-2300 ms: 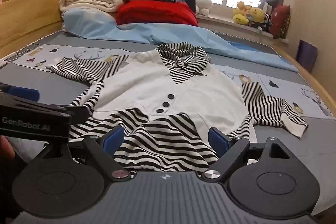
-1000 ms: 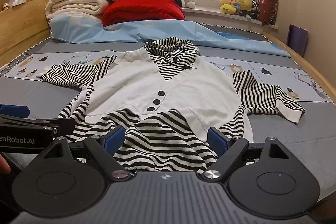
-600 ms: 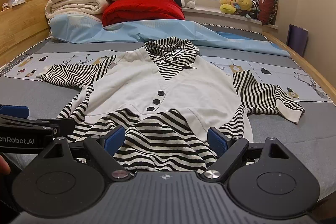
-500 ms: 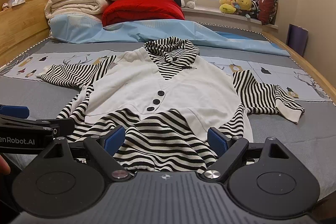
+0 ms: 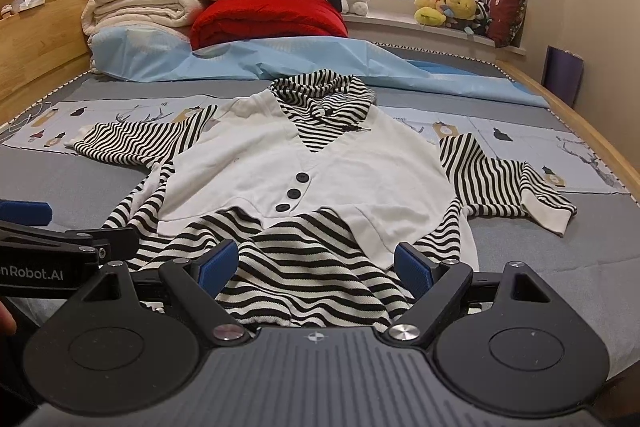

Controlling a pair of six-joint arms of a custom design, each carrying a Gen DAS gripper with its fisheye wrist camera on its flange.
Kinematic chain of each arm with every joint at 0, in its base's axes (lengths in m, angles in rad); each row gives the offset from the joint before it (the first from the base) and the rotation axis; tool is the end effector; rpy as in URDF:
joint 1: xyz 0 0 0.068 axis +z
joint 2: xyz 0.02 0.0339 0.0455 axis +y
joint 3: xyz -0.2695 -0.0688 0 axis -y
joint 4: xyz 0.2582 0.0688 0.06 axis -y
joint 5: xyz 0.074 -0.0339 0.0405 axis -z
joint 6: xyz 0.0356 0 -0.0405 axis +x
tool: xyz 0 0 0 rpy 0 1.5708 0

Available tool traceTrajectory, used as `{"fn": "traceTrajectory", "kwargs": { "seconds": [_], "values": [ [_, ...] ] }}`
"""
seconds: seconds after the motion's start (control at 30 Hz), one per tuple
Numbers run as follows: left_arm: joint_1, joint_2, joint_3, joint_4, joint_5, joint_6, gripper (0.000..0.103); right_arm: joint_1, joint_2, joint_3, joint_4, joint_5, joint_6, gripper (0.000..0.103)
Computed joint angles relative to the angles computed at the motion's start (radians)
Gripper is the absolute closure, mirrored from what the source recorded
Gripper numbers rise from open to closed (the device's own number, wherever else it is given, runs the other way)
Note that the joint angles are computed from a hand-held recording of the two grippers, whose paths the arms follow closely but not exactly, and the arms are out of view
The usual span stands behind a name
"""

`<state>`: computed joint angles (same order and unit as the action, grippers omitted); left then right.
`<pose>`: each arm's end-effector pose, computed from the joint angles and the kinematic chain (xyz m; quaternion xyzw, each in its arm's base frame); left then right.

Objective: Fold small clothes

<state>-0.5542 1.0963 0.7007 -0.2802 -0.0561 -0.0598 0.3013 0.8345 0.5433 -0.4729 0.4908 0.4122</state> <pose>0.2083 -0.1266 0.2406 0.2087 0.8768 -0.1066 0.4200 0.1766 0.0373 0.2236 0.1447 0.8855 -0.0764 0.4348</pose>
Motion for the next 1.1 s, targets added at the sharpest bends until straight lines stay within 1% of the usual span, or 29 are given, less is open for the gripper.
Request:
{"fn": "traceTrajectory", "kwargs": {
  "seconds": [0.03,0.1,0.13,0.17,0.23,0.27,0.33,0.37,0.4,0.43,0.5,0.57,0.6,0.63,0.67,0.7,0.73,0.77,0.83,0.87,0.9,0.93,1.03,1.07,1.1],
  "values": [
    [0.004,-0.008,0.006,-0.006,-0.003,0.004,0.0,0.006,0.002,0.002,0.003,0.013,0.0,0.02],
    [0.017,-0.003,0.054,-0.053,-0.008,0.007,0.001,-0.003,-0.006,0.009,-0.015,0.015,0.001,0.022],
    [0.024,-0.002,0.073,-0.055,-0.01,0.021,0.002,-0.003,-0.006,0.007,-0.007,0.024,0.005,0.026],
    [0.033,-0.006,0.078,-0.032,-0.008,0.045,0.002,-0.014,-0.014,0.007,-0.008,0.018,0.011,0.029],
    [0.056,0.005,0.073,0.049,0.003,0.103,0.002,-0.039,-0.017,0.013,-0.014,-0.006,0.028,0.04],
    [0.067,0.03,0.082,0.078,0.012,0.124,0.002,-0.053,-0.018,0.014,-0.011,-0.022,0.034,0.043],
    [0.106,0.121,0.145,0.106,0.06,0.142,0.006,-0.078,-0.022,0.015,0.0,-0.05,0.036,0.055],
    [0.128,0.165,0.177,0.123,0.086,0.141,0.011,-0.087,-0.02,0.017,0.007,-0.058,0.034,0.057],
    [0.154,0.221,0.219,0.146,0.111,0.14,0.019,-0.095,-0.022,0.016,0.022,-0.063,0.022,0.062],
    [0.172,0.272,0.263,0.157,0.128,0.141,0.022,-0.104,-0.028,0.013,0.039,-0.063,0.0,0.064],
    [0.219,0.394,0.366,0.174,0.168,0.138,0.033,-0.121,-0.036,0.013,0.057,-0.064,-0.034,0.064],
    [0.272,0.532,0.491,0.168,0.205,0.124,0.036,-0.165,-0.037,0.016,0.075,-0.109,-0.077,0.064],
    [0.297,0.604,0.555,0.159,0.211,0.119,0.041,-0.19,-0.017,0.031,0.073,-0.131,-0.097,0.064],
    [0.319,0.686,0.634,0.136,0.2,0.112,0.044,-0.214,0.025,0.058,0.074,-0.138,-0.12,0.061],
    [0.337,0.744,0.691,0.115,0.194,0.107,0.052,-0.234,0.075,0.087,0.082,-0.14,-0.145,0.058],
    [0.357,0.811,0.755,0.091,0.191,0.101,0.061,-0.257,0.129,0.117,0.1,-0.152,-0.168,0.05],
    [0.379,0.876,0.817,0.072,0.187,0.096,0.064,-0.284,0.195,0.156,0.127,-0.175,-0.188,0.047],
    [0.399,0.935,0.873,0.059,0.18,0.092,0.066,-0.311,0.251,0.187,0.166,-0.198,-0.206,0.046],
    [0.44,1.046,0.982,0.021,0.171,0.088,0.073,-0.339,0.39,0.267,0.246,-0.208,-0.239,0.046],
    [0.457,1.104,1.048,-0.017,0.159,0.081,0.08,-0.342,0.46,0.31,0.282,-0.193,-0.254,0.046],
    [0.475,1.153,1.102,-0.042,0.149,0.068,0.084,-0.345,0.528,0.349,0.326,-0.171,-0.271,0.046],
    [0.495,1.207,1.165,-0.066,0.143,0.041,0.084,-0.349,0.598,0.394,0.363,-0.162,-0.28,0.046],
    [0.547,1.347,1.344,-0.127,0.146,-0.048,0.083,-0.388,0.781,0.539,0.42,-0.255,-0.266,0.047],
    [0.559,1.387,1.4,-0.147,0.137,-0.075,0.081,-0.395,0.825,0.579,0.431,-0.282,-0.266,0.047],
    [0.57,1.435,1.471,-0.172,0.123,-0.107,0.072,-0.399,0.862,0.609,0.448,-0.305,-0.272,0.048]
  ]
}}
